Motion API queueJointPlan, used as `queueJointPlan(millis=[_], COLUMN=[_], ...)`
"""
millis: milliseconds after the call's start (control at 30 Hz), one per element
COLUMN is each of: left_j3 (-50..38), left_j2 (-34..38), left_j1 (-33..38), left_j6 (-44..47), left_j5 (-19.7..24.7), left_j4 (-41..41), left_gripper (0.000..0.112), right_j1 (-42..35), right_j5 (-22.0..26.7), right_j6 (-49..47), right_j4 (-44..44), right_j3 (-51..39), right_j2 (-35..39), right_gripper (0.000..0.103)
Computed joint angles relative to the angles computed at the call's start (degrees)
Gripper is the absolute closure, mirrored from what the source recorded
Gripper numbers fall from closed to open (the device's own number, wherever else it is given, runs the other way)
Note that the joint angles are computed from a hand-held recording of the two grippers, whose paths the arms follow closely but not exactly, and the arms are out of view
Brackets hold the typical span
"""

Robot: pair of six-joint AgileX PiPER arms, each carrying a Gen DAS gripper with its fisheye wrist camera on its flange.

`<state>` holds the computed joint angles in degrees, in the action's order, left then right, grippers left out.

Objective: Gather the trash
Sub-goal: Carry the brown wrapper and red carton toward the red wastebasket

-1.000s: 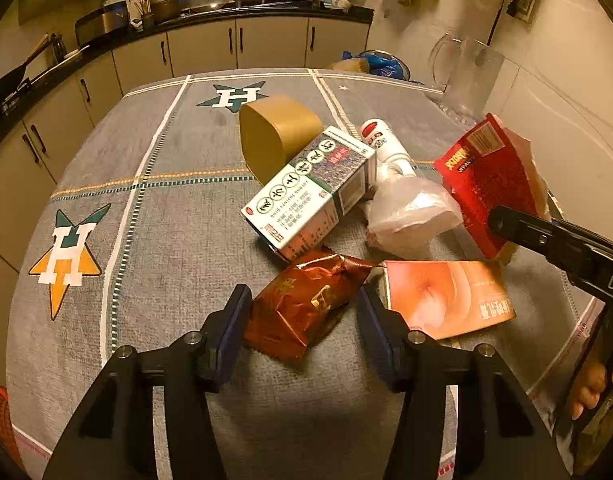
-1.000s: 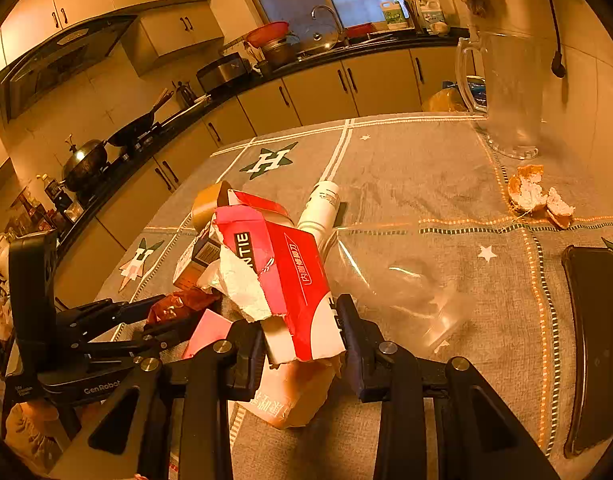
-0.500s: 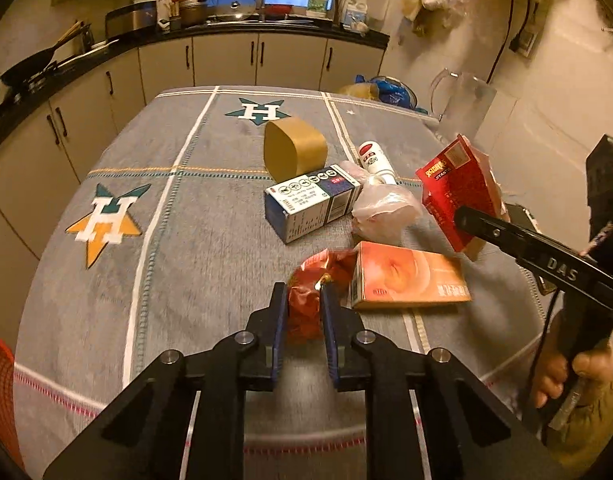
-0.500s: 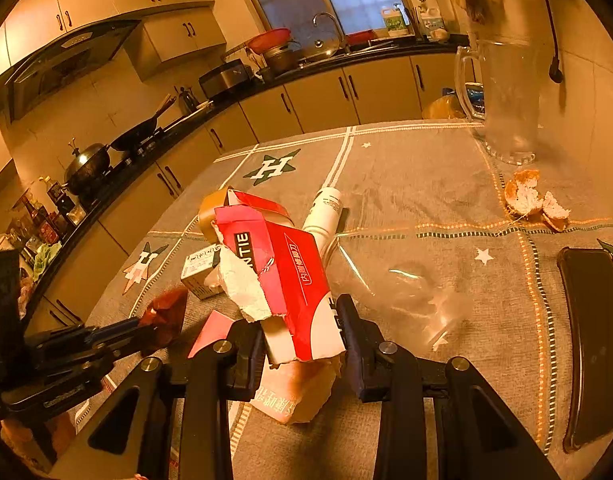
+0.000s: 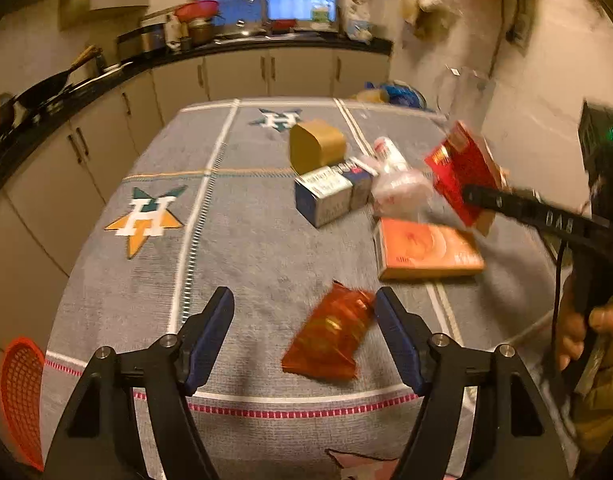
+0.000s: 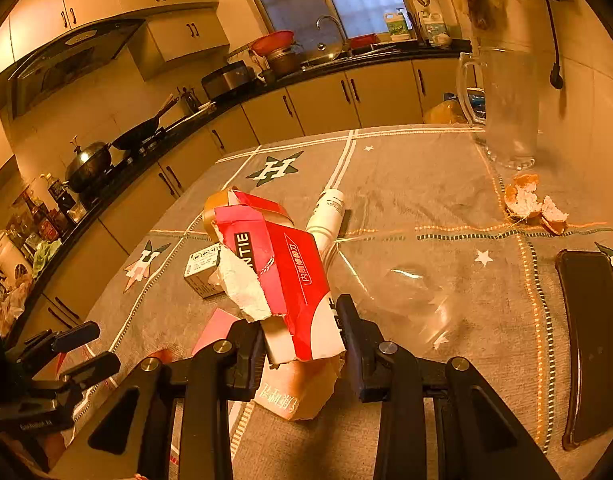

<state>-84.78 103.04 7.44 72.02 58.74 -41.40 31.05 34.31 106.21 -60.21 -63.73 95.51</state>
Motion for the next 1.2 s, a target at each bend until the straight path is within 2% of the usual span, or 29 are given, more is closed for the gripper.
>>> queueJointPlan(millis=[233, 367, 433, 467, 533, 767, 1000, 1200], left_j3=[0.85, -0.12, -0.23, -0.45, -0.96, 2.52, 3.44, 2.25], left_j2=[2.63, 4.22, 4.12, 4.09, 4.00, -1.52, -7.12, -7.77], left_j1=[-3.85, -4.19, -3.99, -3.96, -3.45, 2.62, 13.69, 21.86], left_j6=[-0.91, -3.43, -4.58, -5.51, -7.43, -6.34, -2.76, 0.06], left_j5=[-2.16, -1.64, -1.69, -1.80, -1.51, -0.35, 4.97, 5.65], left_j4=[4.79, 6.06, 6.08, 6.43, 6.57, 1.47, -4.51, -6.72], left_gripper=[0.041, 0.041, 0.059, 0.074, 0.075, 0.077, 0.077, 0.077], right_j1=[-0.56, -0.35, -0.32, -0.24, -0.22, 0.29, 1.22, 4.42], right_j5=[-0.73, -0.55, -0.68, -0.62, -0.58, -0.25, 1.45, 8.83], right_j6=[-0.18, -0.56, -0.70, -0.86, -1.07, 0.51, 2.68, 5.36], right_j4=[0.48, 0.68, 0.72, 0.71, 0.68, -0.98, -2.60, -2.91], right_j3=[0.18, -0.21, -0.26, -0.39, -0.56, -0.30, 0.12, -0.99], right_j2=[0.23, 0.57, 0.72, 0.84, 0.99, 0.90, 0.69, 1.17], right_gripper=[0.067, 0.067, 0.067, 0.067, 0.067, 0.067, 0.067, 0.067])
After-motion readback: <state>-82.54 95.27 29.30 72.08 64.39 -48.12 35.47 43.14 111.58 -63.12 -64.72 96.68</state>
